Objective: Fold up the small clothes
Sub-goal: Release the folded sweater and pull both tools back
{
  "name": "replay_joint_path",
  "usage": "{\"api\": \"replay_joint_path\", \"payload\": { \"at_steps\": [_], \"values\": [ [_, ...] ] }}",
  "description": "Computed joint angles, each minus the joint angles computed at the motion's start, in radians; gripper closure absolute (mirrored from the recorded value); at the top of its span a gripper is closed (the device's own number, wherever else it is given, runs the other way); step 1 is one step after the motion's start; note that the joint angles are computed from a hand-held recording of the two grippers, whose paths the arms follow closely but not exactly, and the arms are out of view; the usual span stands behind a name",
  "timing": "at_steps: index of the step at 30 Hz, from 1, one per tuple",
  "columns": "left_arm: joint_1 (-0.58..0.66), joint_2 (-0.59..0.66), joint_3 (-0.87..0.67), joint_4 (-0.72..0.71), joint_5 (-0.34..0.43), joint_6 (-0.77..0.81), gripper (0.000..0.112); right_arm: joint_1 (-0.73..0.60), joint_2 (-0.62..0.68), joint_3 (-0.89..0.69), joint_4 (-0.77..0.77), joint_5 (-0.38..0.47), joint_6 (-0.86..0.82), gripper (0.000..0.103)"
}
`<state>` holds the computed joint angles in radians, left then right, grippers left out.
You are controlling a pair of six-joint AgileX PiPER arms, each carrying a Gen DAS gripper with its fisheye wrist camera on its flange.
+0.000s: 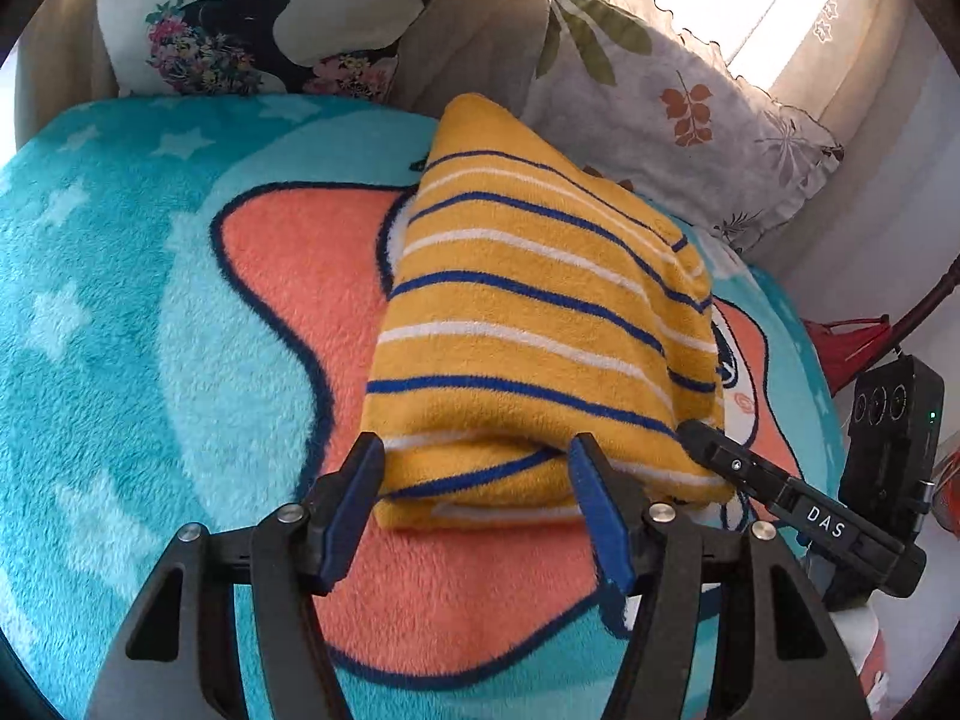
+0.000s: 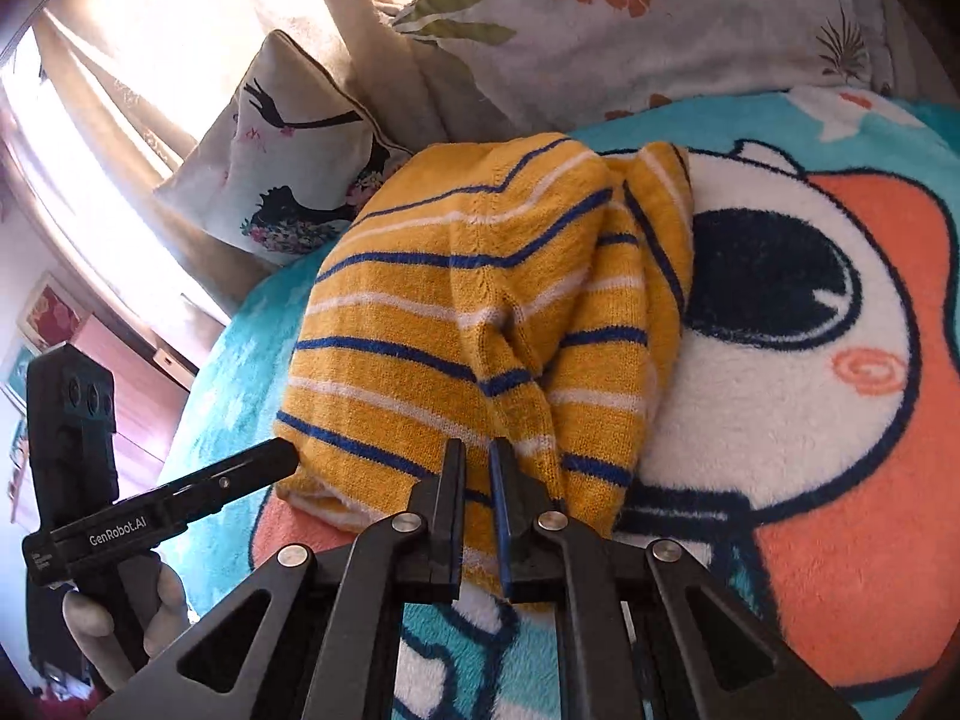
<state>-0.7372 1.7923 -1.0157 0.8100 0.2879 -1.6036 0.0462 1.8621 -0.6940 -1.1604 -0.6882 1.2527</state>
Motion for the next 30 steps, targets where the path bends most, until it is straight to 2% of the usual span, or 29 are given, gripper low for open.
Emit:
{"api": "replay_joint_path", "payload": {
  "at_steps": [2, 4, 6, 8, 10, 12, 15, 22, 30],
  "values": [
    [-0.036, -0.031, 0.014, 0.087, 0.06, -0.097, 0.05, -0.03, -0.017, 0.03, -0.001, -0.029, 0.003, 0.095],
    [-0.094, -0.047, 0.002, 0.17, 0.186, -0.181, 0.05, -0.038, -0.069, 0.09, 0.077, -0.025, -0.047, 0.093],
    [-0.161, -0.049, -0.025, 0.231, 0.334, -0.222, 0.049, -0.033, -0.125, 0.154, 0.174, -0.015, -0.117, 0.084],
    [-0.21, -0.043, -0.053, 0.261, 0.45, -0.235, 0.043, 0.006, -0.184, 0.191, 0.289, 0.055, -0.176, 0.06],
    [-0.252, -0.043, -0.063, 0.286, 0.535, -0.252, 0.034, 0.047, -0.236, 0.219, 0.414, 0.114, -0.266, 0.059],
    [-0.284, -0.042, -0.069, 0.292, 0.597, -0.256, 0.033, 0.079, -0.283, 0.251, 0.53, 0.143, -0.366, 0.059],
    [-0.301, -0.042, -0.079, 0.268, 0.648, -0.231, 0.031, 0.145, -0.334, 0.274, 0.696, 0.2, -0.505, 0.058],
    [-0.34, -0.076, -0.049, 0.253, 0.692, -0.257, 0.031, 0.25, -0.367, 0.284, 0.84, 0.267, -0.619, 0.057],
    [-0.391, -0.101, -0.032, 0.275, 0.754, -0.298, 0.026, 0.385, -0.399, 0.302, 1.177, 0.321, -0.92, 0.052]
  ]
}}
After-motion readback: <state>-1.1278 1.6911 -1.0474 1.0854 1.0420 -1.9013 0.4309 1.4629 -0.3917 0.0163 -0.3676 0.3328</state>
